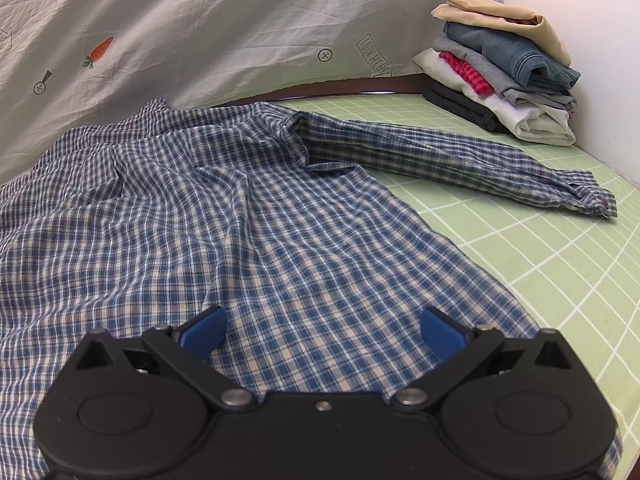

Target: Fold clothes

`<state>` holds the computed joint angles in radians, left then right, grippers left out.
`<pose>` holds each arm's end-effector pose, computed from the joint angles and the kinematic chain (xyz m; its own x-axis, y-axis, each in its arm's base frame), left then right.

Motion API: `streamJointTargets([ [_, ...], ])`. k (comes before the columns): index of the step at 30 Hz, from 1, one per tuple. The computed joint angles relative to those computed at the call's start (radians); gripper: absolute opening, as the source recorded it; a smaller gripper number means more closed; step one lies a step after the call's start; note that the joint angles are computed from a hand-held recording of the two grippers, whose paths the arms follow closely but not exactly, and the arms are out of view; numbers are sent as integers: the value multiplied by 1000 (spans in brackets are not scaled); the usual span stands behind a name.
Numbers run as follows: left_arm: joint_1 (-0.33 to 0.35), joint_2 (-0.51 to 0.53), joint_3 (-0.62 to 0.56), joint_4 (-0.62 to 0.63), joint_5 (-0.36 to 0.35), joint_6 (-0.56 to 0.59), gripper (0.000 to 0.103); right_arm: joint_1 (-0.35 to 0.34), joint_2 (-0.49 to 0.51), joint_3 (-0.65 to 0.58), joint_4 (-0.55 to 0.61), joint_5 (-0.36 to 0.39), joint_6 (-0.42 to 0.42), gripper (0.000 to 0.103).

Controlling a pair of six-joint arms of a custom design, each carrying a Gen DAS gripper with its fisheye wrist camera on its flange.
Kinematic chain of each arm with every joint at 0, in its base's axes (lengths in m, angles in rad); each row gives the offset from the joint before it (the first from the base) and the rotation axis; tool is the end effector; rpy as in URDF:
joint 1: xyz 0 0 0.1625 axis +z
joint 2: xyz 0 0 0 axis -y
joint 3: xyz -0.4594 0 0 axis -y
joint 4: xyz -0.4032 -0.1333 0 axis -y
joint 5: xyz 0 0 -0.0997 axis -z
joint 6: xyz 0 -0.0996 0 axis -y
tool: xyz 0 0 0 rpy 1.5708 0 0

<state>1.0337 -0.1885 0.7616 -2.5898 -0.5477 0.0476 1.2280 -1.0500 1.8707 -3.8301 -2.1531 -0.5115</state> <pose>-0.2741 -0.8870 0.0262 -0.6131 -0.0130 -0.7899 0.4913 0.7767 -0.3941 -0.1274 -0.5906 0.3539 -0.5478 0.6318 0.5484 -0.2567 0.4970 -0.8289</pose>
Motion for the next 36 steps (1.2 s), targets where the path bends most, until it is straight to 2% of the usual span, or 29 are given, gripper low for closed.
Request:
streamJointTargets([
  [3,-19,-58,96,-20,-105,-70,54,1,2,-3,-1,-1,-1,103],
  [4,-25,-77,131,-27,-156,-94,59,1,2,-3,0,-1,-2,103],
  [6,-36,-109,190,-41,-265,-136,61,0,1,-3,2,0,-2,103],
  [9,-45,-130,236,-32,-442,-183,71,1,1,-2,2,2,-3,103],
  [11,-52,-120,235,-23,-508,-197,74,1,1,-2,1,2,-3,103],
  [13,-61,-97,214,9,-538,-170,75,2,1,-1,0,2,-3,103],
  [15,-74,-71,193,39,-514,-106,75,2,2,-1,-1,1,-2,103],
  [16,-83,-57,187,44,-477,-64,75,2,2,0,-1,1,-2,103],
  [19,-101,-7,156,31,-276,57,75,3,3,0,-3,0,-1,103],
  [22,-97,22,123,19,-121,71,75,2,3,0,-4,1,-1,103],
  [25,-82,-6,130,69,-111,-43,75,1,2,2,-4,3,-2,103],
  [27,-83,-33,163,58,-106,-90,75,0,0,2,-2,5,-3,103],
  [32,-99,-101,287,-43,-199,-132,82,2,2,2,-4,1,-2,103],
  [36,-126,-105,341,-18,-208,-99,83,5,4,2,-7,-4,0,103],
])
